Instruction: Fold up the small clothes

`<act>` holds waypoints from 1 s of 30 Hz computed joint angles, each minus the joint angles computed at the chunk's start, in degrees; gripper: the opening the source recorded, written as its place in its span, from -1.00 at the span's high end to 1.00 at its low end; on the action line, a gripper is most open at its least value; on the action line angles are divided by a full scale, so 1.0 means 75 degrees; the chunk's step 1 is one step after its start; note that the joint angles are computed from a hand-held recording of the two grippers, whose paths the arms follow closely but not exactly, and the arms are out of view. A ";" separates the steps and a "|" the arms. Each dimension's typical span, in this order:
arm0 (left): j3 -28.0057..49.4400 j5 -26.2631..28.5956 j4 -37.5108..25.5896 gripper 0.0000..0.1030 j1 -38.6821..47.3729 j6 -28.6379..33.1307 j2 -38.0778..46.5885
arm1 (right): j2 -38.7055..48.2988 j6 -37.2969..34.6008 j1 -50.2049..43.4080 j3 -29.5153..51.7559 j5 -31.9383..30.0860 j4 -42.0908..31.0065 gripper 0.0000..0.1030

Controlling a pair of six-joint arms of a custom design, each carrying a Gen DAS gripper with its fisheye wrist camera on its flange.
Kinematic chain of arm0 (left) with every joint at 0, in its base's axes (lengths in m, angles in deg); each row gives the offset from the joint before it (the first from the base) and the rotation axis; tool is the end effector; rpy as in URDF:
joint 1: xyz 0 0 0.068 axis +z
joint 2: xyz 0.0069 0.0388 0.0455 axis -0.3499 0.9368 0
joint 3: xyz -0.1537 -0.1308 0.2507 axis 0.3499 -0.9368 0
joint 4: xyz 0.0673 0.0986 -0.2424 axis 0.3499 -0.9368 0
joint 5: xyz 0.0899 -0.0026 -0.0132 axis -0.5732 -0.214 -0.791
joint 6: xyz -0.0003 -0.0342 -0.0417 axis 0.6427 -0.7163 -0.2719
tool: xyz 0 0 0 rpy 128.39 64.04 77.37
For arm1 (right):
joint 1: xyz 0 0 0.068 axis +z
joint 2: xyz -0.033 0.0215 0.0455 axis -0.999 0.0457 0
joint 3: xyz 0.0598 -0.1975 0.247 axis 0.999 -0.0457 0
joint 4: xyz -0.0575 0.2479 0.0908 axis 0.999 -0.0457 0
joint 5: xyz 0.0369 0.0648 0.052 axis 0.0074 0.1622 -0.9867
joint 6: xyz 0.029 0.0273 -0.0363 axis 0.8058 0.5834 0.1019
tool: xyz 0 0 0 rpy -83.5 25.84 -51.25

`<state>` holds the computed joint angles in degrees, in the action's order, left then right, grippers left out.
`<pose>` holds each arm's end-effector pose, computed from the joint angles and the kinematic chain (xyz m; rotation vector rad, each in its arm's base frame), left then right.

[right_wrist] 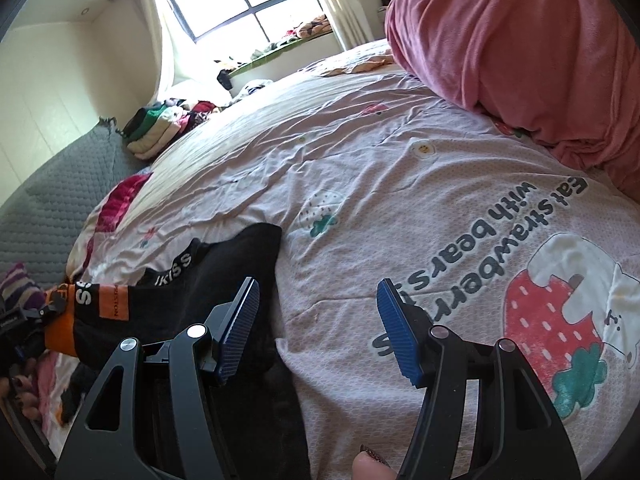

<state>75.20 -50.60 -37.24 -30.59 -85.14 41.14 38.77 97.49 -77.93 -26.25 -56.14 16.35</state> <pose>0.3342 -0.0676 0.2098 -0.2742 2.3242 -0.6127 0.2889 0.0513 0.1749 0.2859 2.2722 0.4276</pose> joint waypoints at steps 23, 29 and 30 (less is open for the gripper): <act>-0.0527 -0.0767 -0.0156 0.41 0.0346 0.1142 0.0146 | 0.0963 -0.0879 0.2062 0.0831 0.1187 -0.0068 -0.16; -0.0380 -0.1521 -0.0400 0.20 0.0082 0.1716 0.1049 | 0.1595 -0.1023 0.2669 0.1352 0.1128 -0.0418 -0.16; -0.0340 -0.1547 -0.0468 0.20 0.0092 0.1739 0.1240 | 0.1696 -0.1040 0.2716 0.1420 0.1137 -0.0486 -0.16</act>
<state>72.65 -62.20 -40.75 -29.90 -72.10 50.44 51.49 89.68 -57.56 -15.60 -47.61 12.70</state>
